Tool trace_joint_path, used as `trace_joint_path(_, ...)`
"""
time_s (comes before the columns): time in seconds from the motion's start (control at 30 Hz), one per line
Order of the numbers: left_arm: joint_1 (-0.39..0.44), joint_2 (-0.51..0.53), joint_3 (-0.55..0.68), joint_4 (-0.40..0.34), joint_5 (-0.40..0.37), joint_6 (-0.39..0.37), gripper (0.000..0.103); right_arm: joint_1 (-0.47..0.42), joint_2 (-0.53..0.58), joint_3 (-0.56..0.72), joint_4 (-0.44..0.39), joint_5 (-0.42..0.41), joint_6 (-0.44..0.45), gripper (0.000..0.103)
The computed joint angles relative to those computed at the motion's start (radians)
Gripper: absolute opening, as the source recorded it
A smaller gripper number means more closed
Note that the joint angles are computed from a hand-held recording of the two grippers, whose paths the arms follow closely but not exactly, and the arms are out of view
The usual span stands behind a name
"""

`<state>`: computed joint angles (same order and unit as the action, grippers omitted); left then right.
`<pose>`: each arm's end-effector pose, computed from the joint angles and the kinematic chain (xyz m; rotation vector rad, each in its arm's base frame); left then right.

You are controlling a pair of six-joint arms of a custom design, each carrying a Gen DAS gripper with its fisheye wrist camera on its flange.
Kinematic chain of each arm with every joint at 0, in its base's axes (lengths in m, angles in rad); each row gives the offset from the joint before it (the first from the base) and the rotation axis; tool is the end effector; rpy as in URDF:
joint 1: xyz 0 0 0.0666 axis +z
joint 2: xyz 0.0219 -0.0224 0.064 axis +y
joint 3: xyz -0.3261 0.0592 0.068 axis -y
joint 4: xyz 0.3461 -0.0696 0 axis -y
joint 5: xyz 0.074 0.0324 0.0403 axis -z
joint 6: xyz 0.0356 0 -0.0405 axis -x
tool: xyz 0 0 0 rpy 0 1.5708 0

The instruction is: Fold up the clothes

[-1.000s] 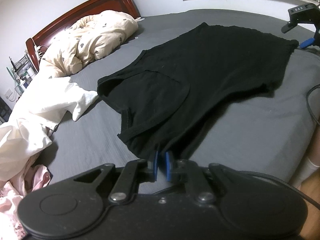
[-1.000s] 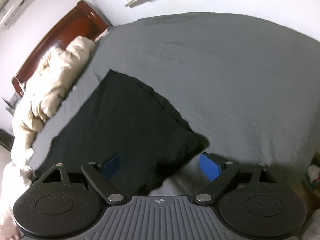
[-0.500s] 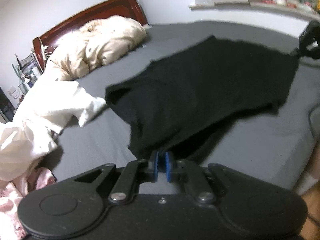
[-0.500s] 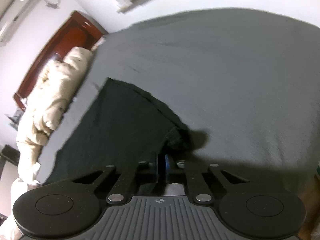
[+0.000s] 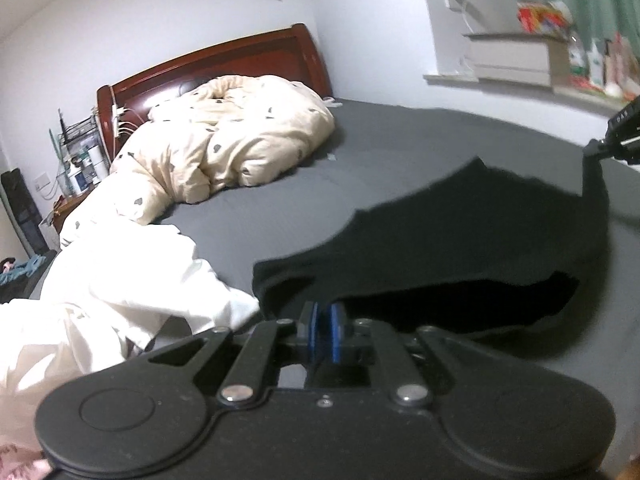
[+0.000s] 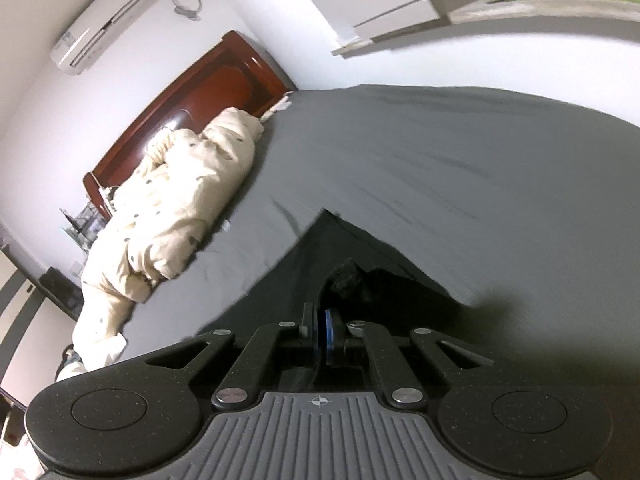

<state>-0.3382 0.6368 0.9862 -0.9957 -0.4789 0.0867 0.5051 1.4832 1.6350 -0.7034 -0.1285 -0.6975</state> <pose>0.2030 -0.0544 0.4339 0.0101 2.1481 0.2849 0.4322 0.2438 0.4563 0.1347 2.2327 0.8253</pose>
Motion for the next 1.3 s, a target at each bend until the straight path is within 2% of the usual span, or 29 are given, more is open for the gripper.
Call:
trace_joint_path(0.13,0.104,0.067,0.033,0.068,0.058,-0.048,0.004,0.01,0.139,0.193,-0.051,0.003,0.023,0.004)
trace_joint_path(0.27,0.22,0.149,0.073,0.119,0.133,-0.039,0.004,0.019,0.315,0.439,-0.141,-0.005,0.022,0.004)
trace_joint_path(0.37,0.275,0.197,0.084,0.131,0.181,-0.035,0.004,0.025,0.472,0.657,-0.23,-0.004,0.023,0.004)
trace_joint_path(0.5,0.329,0.18,0.054,0.106,0.359,-0.049,0.005,0.035,0.622,0.863,-0.327,0.0,0.051,0.003)
trace_joint_path(0.6,0.362,0.176,0.025,0.049,0.471,-0.057,0.006,0.033,0.6,0.787,-0.288,-0.012,0.059,0.004)
trace_joint_path(0.73,0.384,0.182,-0.007,0.038,0.535,-0.121,0.007,0.018,0.525,0.623,-0.215,-0.038,0.037,0.004)
trace_joint_path(0.8,0.391,0.189,-0.013,0.04,0.576,-0.129,0.015,0.01,0.494,0.565,-0.193,-0.043,0.043,0.004)
trace_joint_path(0.93,0.386,0.212,0.0,0.02,0.585,-0.134,0.026,-0.002,0.447,0.496,-0.182,-0.047,0.062,0.004)
trace_joint_path(1.03,0.397,0.207,0.005,0.006,0.614,-0.128,0.04,-0.005,0.425,0.469,-0.178,-0.052,0.07,0.004)
trace_joint_path(1.07,0.394,0.208,0.006,0.0,0.602,-0.129,0.043,-0.004,0.42,0.464,-0.178,-0.053,0.073,0.004)
trace_joint_path(1.13,0.385,0.221,0.011,-0.009,0.568,-0.142,0.043,-0.004,0.411,0.454,-0.178,-0.055,0.08,0.004)
trace_joint_path(1.3,0.396,0.243,0.008,0.001,0.592,-0.15,0.043,0.001,0.396,0.437,-0.18,-0.056,0.089,0.004)
